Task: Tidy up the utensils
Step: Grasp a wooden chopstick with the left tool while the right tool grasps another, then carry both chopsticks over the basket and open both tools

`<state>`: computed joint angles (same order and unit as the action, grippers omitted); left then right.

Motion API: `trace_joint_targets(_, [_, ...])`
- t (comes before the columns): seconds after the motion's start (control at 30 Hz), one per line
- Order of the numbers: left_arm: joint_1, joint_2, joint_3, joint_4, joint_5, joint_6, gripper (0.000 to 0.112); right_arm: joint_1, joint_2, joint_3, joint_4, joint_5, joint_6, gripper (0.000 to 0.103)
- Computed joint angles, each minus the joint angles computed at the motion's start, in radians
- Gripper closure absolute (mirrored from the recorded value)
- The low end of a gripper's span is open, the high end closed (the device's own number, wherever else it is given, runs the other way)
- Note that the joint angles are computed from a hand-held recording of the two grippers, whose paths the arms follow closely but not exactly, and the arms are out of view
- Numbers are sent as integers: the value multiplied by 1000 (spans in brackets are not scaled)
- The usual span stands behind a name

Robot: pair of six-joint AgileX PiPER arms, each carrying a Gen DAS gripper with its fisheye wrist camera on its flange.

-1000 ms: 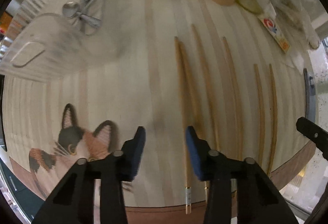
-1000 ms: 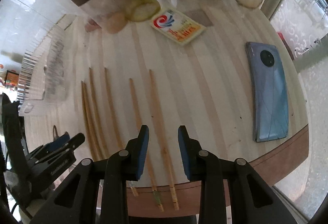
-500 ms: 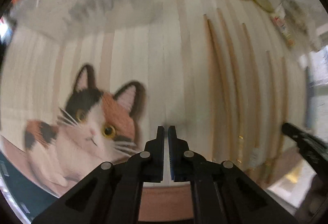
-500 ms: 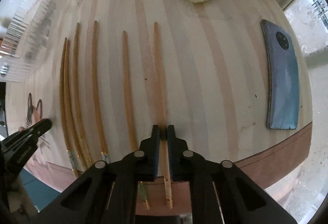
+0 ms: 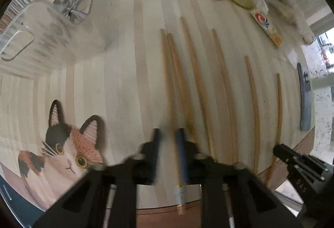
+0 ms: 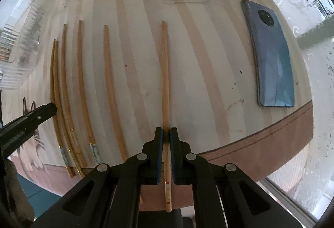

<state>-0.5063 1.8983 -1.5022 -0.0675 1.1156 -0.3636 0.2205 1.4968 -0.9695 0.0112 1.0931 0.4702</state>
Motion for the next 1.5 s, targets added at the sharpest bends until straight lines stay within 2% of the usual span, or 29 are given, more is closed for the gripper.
trace_joint_targets(0.1, [11,-59,91,14,-31,6,108,19,-7,11,-21,-4,31,96])
trace_joint_targets(0.33, [107,-215,324,8,-13,18,108,120,-27,48,17,-6,99,96])
trace_joint_targets(0.5, [146,-256,395,-2,-57,52,105,231,-40,70,-5,10,169,96])
trace_joint_targets(0.6, [112,-284,454,16,-105,30,103,262,-21,52,-15,25,207,96])
trace_joint_targets(0.67, [108,-242,402,18,-100,20,103,259,-7,32,-7,43,197,95])
trace_joint_targets(0.77, [121,-250,413,14,-99,25,103,286,-7,34,11,58,204,95])
trace_joint_targets(0.8, [123,-247,412,15,-101,25,103,255,17,3,2,68,176,95])
trace_joint_targets(0.93, [151,-241,411,24,-105,52,103,251,28,0,-2,65,165,95])
trace_joint_targets(1.0, [167,-222,370,27,-81,65,103,260,28,4,-6,60,172,95])
trace_joint_targets(1.23, [122,-253,412,62,-101,22,107,283,43,-10,-30,59,189,95])
trace_joint_targets(1.33, [84,-274,397,110,-93,-17,107,277,26,10,-28,31,210,96])
trace_joint_targets(1.5, [12,-317,301,171,-30,-63,108,263,-30,22,-33,32,235,96])
